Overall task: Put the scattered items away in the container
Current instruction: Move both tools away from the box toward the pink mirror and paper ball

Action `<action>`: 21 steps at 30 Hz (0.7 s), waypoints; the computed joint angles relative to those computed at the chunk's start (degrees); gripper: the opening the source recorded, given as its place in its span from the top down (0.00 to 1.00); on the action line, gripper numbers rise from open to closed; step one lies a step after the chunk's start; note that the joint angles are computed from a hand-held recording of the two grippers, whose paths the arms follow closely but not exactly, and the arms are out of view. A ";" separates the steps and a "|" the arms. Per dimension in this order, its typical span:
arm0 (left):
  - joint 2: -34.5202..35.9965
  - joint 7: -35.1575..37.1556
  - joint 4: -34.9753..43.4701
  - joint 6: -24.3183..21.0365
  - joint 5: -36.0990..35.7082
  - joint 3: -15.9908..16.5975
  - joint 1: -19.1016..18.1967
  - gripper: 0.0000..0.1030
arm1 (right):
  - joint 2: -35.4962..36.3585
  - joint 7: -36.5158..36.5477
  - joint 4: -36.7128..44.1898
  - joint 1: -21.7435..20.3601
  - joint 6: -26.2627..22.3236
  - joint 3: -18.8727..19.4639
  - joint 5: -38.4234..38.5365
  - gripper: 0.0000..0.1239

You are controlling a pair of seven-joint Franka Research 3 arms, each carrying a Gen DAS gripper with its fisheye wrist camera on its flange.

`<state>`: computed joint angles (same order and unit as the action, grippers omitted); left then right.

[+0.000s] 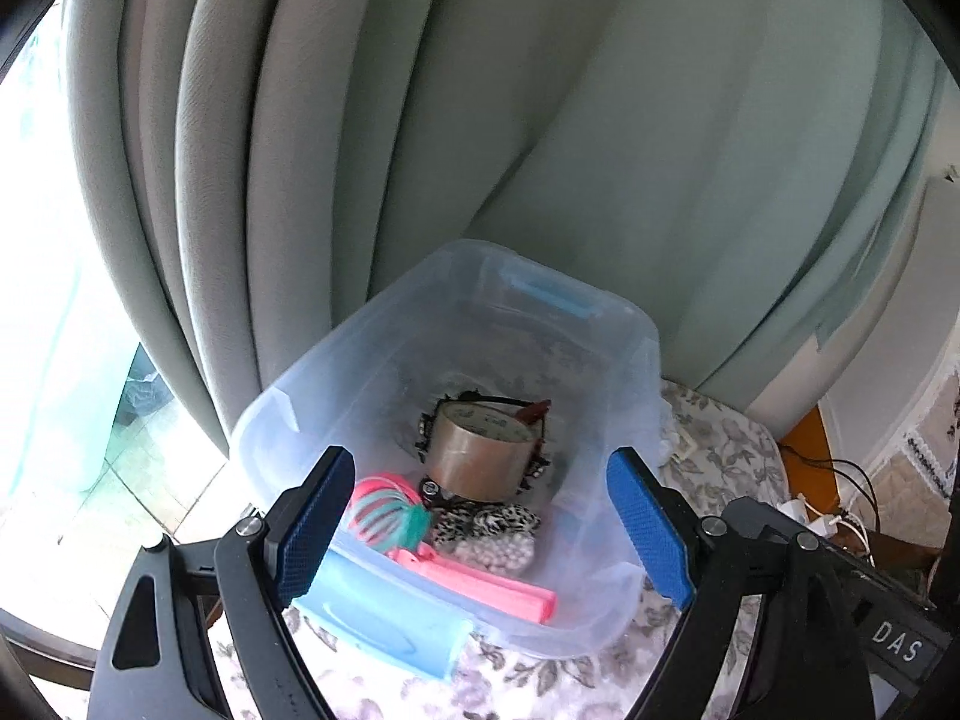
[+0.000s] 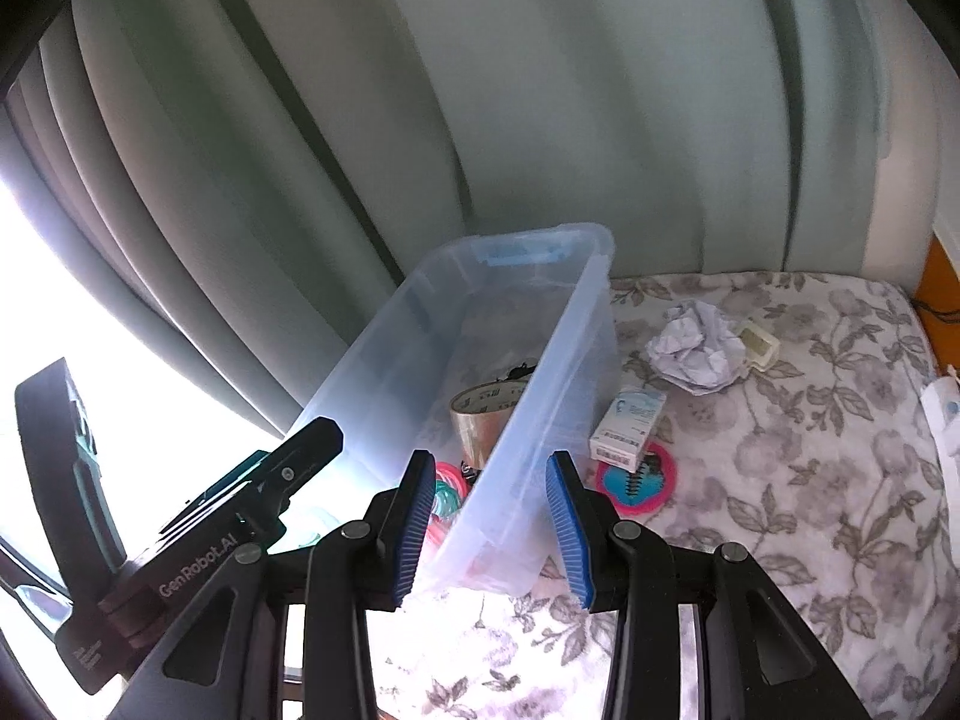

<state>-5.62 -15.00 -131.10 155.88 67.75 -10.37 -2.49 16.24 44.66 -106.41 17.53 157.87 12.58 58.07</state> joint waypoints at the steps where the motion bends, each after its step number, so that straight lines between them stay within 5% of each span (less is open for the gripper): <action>1: 0.00 0.28 0.09 -0.02 0.02 -0.16 -0.18 0.16 | -0.63 -1.00 -0.69 -0.53 0.07 0.17 1.23 0.66; 8: -0.37 1.07 0.57 0.25 2.93 -1.87 -1.87 0.16 | -3.90 -6.64 -4.35 -2.85 -0.51 -1.27 10.06 0.66; 21: 10.00 9.62 9.68 1.24 0.80 -1.18 -8.52 0.16 | -4.37 -6.57 -7.99 -7.07 -1.09 -6.50 15.39 0.66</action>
<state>4.37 -5.37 -121.42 157.12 68.56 -11.55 -11.01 11.87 38.08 -114.40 10.46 156.78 6.07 73.45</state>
